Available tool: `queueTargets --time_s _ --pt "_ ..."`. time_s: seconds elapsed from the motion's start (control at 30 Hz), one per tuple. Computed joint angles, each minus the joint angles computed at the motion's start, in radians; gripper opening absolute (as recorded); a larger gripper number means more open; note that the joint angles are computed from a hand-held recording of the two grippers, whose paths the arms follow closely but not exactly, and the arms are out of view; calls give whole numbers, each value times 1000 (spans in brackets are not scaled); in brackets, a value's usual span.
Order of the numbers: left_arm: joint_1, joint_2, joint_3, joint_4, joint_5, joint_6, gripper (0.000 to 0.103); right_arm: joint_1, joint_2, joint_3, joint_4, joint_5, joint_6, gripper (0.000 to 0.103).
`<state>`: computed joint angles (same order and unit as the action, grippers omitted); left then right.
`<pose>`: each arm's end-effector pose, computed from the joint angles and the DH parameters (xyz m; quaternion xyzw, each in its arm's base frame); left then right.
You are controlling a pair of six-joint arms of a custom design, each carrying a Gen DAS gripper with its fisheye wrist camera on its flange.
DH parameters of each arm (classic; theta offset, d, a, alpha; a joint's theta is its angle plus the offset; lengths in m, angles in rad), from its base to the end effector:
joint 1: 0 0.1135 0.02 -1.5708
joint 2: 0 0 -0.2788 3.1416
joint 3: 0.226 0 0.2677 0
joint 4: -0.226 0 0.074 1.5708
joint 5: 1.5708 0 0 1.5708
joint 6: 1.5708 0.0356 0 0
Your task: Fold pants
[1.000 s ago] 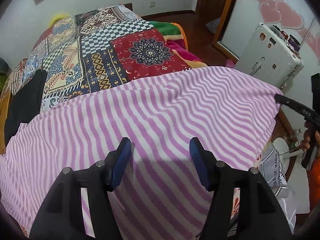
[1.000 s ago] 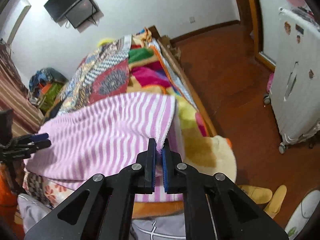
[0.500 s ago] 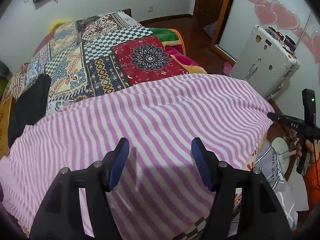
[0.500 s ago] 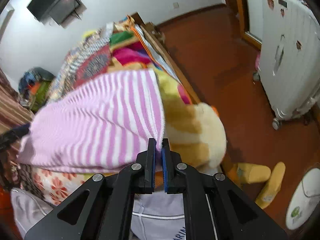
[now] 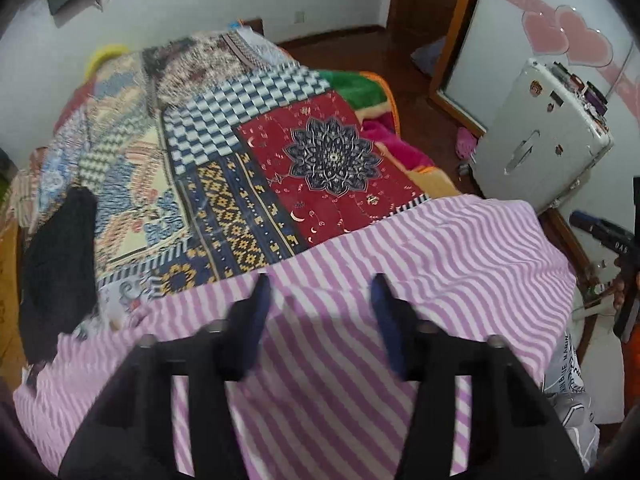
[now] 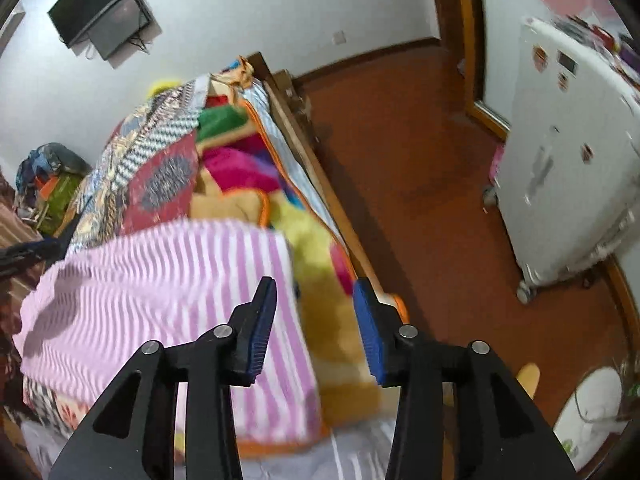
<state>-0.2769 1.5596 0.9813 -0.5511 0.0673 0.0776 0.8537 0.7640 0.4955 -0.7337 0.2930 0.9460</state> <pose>0.3023 -0.0884 0.2009 0.1792 0.9586 -0.0544 0.2144 0.1026 0.1020 0.2039 0.0847 0.9467 0.1302 0.2823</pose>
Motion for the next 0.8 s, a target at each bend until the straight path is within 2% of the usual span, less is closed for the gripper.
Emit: queueTargets --time_s 0.07,0.23,0.37,0.53,0.57,0.63,0.7,0.8 --pt "20 85 45 -1 24 24 38 -34 62 0 84 -23 -49 41" --pt "49 224 109 -25 101 86 38 -140 271 -5 303 -154 -162 41" --pt "55 297 133 -42 122 131 40 -165 408 5 373 -207 -180 41" --pt "66 288 112 -27 153 170 40 -161 404 -21 406 -218 -174 41" --pt "65 284 110 -27 153 176 40 -159 392 -27 406 -216 -172 40" --pt "66 274 104 -30 156 187 40 -152 380 -28 404 -210 -173 26" --pt "63 257 88 -22 152 198 39 -128 369 -22 390 -180 -173 20" --pt "54 227 59 -2 123 187 28 -97 371 -11 390 -137 -169 15"
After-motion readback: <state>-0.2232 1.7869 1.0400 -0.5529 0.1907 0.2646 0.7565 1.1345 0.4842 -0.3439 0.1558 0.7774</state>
